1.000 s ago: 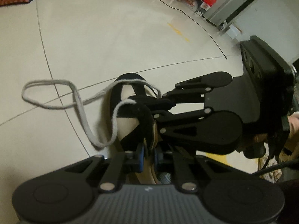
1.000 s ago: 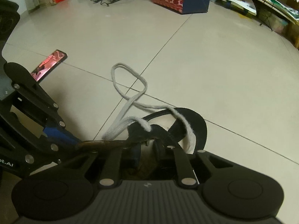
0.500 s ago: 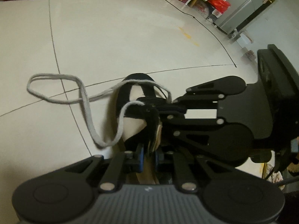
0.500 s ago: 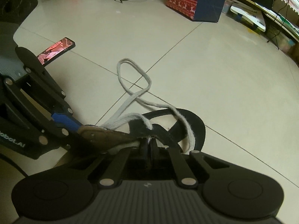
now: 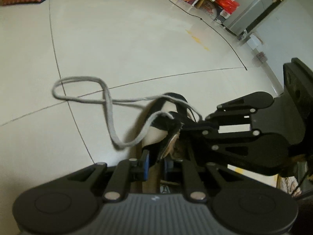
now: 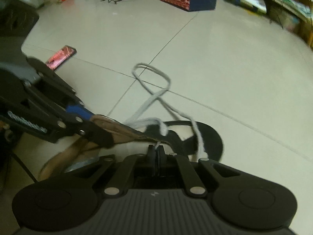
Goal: Lace up shoes with both hands
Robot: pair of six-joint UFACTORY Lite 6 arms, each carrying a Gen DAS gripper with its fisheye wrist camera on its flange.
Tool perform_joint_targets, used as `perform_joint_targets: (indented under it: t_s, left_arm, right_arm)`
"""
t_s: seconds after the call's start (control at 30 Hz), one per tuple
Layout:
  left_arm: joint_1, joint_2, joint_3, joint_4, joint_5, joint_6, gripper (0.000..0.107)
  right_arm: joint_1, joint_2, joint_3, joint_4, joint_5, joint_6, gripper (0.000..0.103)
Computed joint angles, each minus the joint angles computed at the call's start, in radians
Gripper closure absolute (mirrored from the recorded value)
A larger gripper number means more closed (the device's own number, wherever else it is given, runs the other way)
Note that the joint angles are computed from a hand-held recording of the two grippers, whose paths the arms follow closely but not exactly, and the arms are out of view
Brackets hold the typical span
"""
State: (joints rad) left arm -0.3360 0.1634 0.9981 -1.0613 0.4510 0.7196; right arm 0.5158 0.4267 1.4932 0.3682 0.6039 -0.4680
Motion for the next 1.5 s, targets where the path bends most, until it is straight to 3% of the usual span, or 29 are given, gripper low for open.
perform_joint_targets:
  t_s: [0.07,0.2,0.33,0.37,0.43,0.63,0.73,0.83,0.93,0.97,1.0,1.17,1.3,1.37,1.5]
  left_arm:
    - [0.001,0.006,0.004,-0.008,0.004,-0.002,0.093]
    - [-0.007,0.017,0.013,0.0,0.005,-0.022,0.096]
    - [0.019,0.013,0.007,-0.021,0.031,-0.007,0.093]
    - [0.019,0.012,0.002,-0.033,0.029,-0.006,0.093]
    - [0.001,0.001,-0.004,-0.03,0.009,-0.026,0.094]
    - [-0.035,-0.019,-0.019,-0.011,-0.033,-0.082,0.096]
    - [-0.035,-0.031,-0.03,-0.02,-0.028,-0.054,0.096]
    - [-0.012,-0.023,-0.031,-0.085,0.019,0.034,0.095]
    - [0.068,0.004,-0.033,-0.218,0.148,0.225,0.088]
    - [0.093,-0.001,-0.047,-0.256,0.175,0.295,0.079]
    - [0.113,-0.012,-0.064,-0.284,0.185,0.364,0.065]
    - [0.138,-0.024,-0.167,-0.516,0.125,0.745,0.035]
    - [0.093,0.064,-0.155,-0.66,0.091,1.055,0.03]
    - [0.123,0.081,-0.162,-0.713,0.142,1.17,0.025]
    - [0.21,0.106,-0.167,-0.672,0.26,1.19,0.024]
  right_arm:
    - [0.011,-0.038,-0.036,0.078,0.044,-0.072,0.103]
    - [0.077,-0.092,-0.112,-0.077,-0.039,0.066,0.103]
    - [0.038,-0.08,-0.072,-0.119,-0.023,0.217,0.092]
    - [0.033,-0.077,-0.065,-0.122,-0.02,0.228,0.083]
    - [0.034,-0.06,-0.042,-0.141,-0.011,0.24,0.081]
    - [0.029,0.046,0.042,-0.179,-0.005,0.305,0.081]
    - [-0.002,0.11,0.122,-0.123,0.038,0.324,0.087]
    - [-0.023,0.128,0.128,-0.096,0.027,0.321,0.099]
    - [-0.013,0.08,0.047,-0.129,-0.049,0.274,0.1]
    - [-0.009,0.065,0.024,-0.146,-0.071,0.267,0.1]
    - [-0.011,0.058,0.013,-0.155,-0.082,0.265,0.1]
    - [-0.019,0.02,-0.028,-0.25,-0.114,0.271,0.101]
    - [-0.049,0.028,-0.021,-0.227,-0.109,0.258,0.101]
    - [-0.055,0.028,-0.028,-0.202,-0.117,0.255,0.101]
    - [-0.046,0.039,-0.016,-0.234,-0.115,0.272,0.101]
